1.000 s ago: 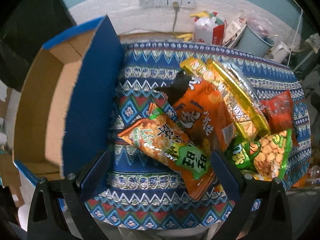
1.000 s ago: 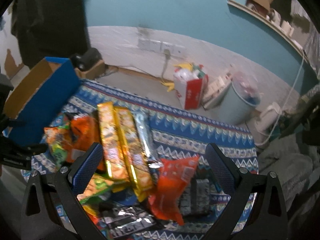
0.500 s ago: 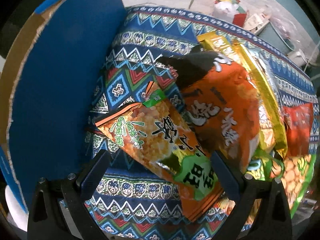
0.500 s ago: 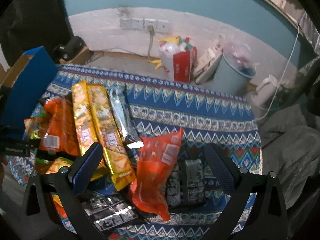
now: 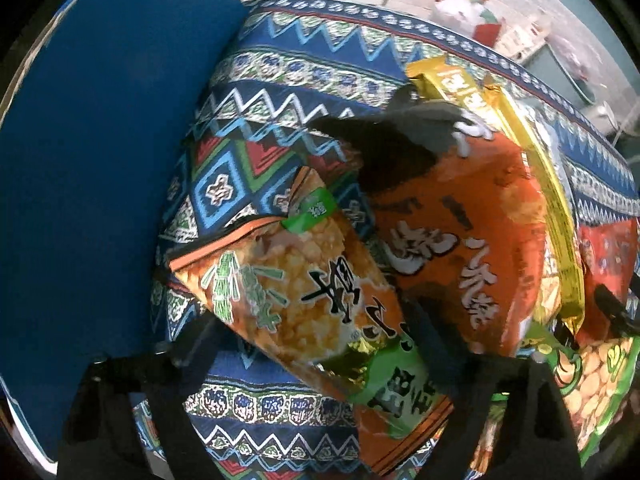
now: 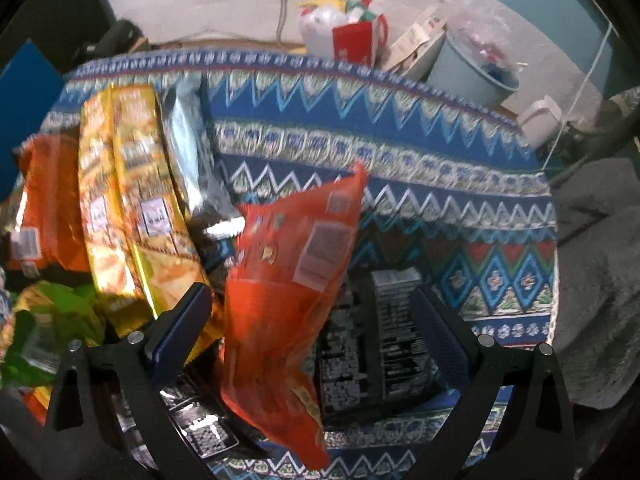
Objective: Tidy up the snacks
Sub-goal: 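Grasp the green-labelled orange snack bag with left tool while right tool grasps red bag, then carry both bags into the cardboard box and open both tools to release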
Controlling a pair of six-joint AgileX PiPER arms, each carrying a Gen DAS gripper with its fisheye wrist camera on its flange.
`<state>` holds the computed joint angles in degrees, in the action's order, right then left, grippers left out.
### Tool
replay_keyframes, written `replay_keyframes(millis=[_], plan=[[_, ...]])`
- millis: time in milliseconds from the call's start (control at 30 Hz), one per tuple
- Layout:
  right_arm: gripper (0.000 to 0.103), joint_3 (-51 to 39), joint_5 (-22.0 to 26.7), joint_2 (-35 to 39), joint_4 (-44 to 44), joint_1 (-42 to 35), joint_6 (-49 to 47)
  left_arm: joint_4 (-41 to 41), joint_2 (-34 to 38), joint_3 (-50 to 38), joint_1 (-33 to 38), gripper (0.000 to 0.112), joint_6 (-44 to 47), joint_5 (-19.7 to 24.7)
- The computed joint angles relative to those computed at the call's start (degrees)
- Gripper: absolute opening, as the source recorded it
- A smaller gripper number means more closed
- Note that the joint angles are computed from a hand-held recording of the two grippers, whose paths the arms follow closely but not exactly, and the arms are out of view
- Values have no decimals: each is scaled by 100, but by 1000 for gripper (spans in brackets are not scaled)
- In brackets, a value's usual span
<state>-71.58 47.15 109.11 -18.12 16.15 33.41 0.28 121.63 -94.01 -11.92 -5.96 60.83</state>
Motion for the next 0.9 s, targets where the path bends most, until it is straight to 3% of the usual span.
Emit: replay_keyframes(millis=[100, 167, 233, 300, 367, 900], plan=[[82, -42, 19, 212, 24, 49, -129, -124, -122, 135, -16, 58, 241, -37], [78, -36, 25, 298, -134, 135, -68, -253, -85, 23, -38, 51, 349, 69], [61, -45, 7, 317, -288, 245, -64, -316, -153, 97, -19, 47, 464, 21], [38, -29, -94, 269, -197, 271, -172, -341, -245, 183, -4, 42, 612, -48], [32, -41, -102, 248, -119, 266, -234, -304, -530, 490, 44, 38, 769, -151], [30, -655, 186, -276, -301, 442, 56, -74, -2059, 1111, -71, 34, 1464, -447]])
